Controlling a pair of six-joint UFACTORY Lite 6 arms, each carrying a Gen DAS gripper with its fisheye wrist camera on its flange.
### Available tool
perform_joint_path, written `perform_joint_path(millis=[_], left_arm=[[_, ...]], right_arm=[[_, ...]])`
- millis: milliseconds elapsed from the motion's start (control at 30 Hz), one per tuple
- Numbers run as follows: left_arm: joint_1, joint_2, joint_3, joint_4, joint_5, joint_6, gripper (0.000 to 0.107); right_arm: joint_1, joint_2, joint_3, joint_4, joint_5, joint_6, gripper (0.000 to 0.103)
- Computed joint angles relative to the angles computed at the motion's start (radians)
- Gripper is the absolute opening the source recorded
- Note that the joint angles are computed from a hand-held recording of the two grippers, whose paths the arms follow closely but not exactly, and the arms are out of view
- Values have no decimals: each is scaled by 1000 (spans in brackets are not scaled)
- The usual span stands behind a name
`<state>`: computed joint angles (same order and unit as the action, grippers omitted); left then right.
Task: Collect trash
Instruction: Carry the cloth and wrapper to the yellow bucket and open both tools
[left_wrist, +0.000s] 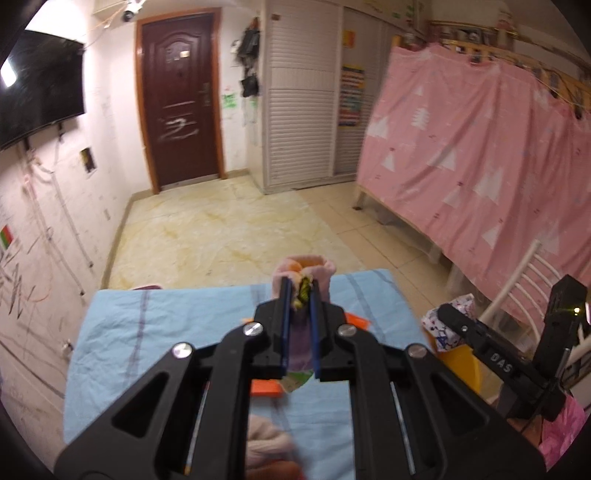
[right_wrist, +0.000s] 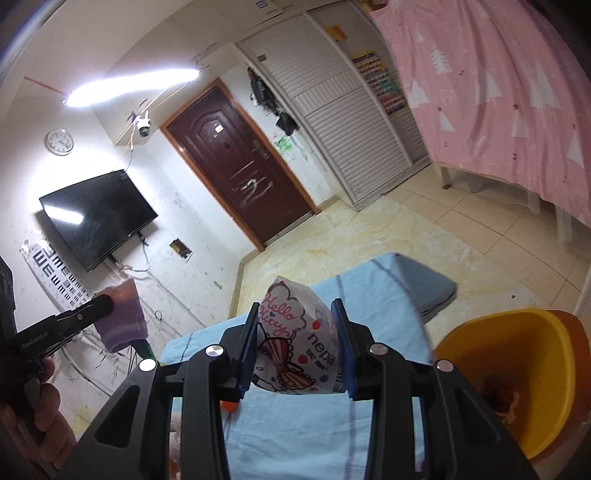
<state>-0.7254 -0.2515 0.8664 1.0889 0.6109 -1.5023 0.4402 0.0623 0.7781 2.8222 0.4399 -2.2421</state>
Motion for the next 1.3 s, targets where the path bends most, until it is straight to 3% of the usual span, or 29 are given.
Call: perform_joint_path(millis=[267, 367, 600, 900, 1067, 1267, 1300], left_arm=[[-180, 241, 198, 93, 11, -130, 8], [-222, 324, 259, 176, -10, -211, 8], [-264, 558, 474, 228, -102, -277, 8], [-235, 862, 817, 7, -121, -63, 8], [-203, 963, 948, -164, -137, 101, 9], [-178, 974, 945, -240, -161, 157, 18], [-173, 966, 934, -249, -169, 163, 26]], right_arm=[[-206, -156, -215, -94, 71, 40, 30], [-307, -147, -244, -222, 125, 118, 30], [-447, -83, -263, -342, 220, 161, 30], [-557, 64, -201, -464, 276, 221, 34], [-564, 139, -155, -487, 272, 242, 53], [-542, 148, -159, -461, 267, 221, 59], [-539, 146, -162, -458, 269, 221, 59]])
